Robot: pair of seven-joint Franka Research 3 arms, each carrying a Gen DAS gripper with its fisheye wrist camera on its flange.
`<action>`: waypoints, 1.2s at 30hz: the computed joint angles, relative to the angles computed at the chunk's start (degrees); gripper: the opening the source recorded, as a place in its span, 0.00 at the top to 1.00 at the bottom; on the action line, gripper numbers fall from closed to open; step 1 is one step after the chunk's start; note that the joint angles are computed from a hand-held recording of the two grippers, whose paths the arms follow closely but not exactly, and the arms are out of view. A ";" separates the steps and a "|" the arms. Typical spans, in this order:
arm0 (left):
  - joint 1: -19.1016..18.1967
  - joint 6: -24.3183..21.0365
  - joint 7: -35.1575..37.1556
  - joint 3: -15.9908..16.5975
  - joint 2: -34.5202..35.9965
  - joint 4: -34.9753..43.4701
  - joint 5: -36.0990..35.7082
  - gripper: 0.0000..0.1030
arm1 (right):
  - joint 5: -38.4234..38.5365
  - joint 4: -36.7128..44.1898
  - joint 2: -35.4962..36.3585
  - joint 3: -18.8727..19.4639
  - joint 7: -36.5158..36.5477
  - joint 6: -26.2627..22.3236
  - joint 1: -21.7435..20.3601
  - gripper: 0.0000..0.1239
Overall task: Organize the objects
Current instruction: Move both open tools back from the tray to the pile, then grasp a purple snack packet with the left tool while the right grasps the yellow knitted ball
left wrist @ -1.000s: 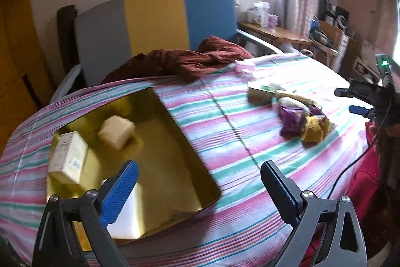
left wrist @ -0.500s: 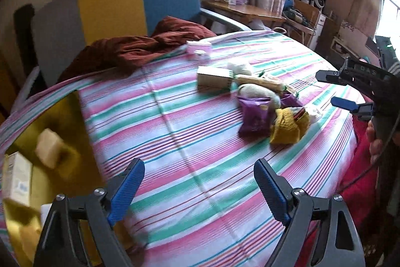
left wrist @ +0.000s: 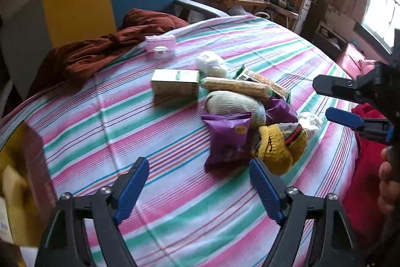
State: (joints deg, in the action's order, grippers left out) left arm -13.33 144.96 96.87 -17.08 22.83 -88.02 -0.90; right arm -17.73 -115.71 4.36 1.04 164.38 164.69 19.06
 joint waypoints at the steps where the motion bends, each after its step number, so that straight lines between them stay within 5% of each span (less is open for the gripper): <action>1: -0.39 -0.93 -0.10 0.03 1.26 1.59 0.31 0.27 | 0.30 -0.04 0.03 0.05 -0.29 0.21 -0.04 0.35; 13: -3.99 -5.67 -0.96 0.72 10.39 13.31 3.56 0.28 | 5.23 -0.44 0.55 -0.09 -4.38 2.72 0.18 0.35; 17: -4.45 -9.28 -1.15 0.81 13.68 18.00 3.73 0.60 | 6.54 -0.17 0.85 0.04 -6.06 2.90 0.25 0.35; 26: 0.08 -2.75 -3.65 -0.14 4.31 2.70 -1.31 0.61 | 20.06 2.55 3.13 2.95 -22.14 1.65 -0.55 0.35; 31: 1.63 1.41 -3.79 -0.42 -0.71 -5.40 -2.85 0.61 | 24.64 7.64 6.02 3.15 -29.29 -6.91 0.36 0.35; 36: 1.50 2.37 -4.10 -0.32 -0.52 -5.78 -2.64 0.61 | 21.82 10.82 7.62 1.62 -29.09 -12.75 1.97 0.35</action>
State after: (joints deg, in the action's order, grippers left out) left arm -11.83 147.33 92.77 -17.40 22.31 -93.80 -3.55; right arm 4.09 -104.89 11.98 2.66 135.28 151.94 21.03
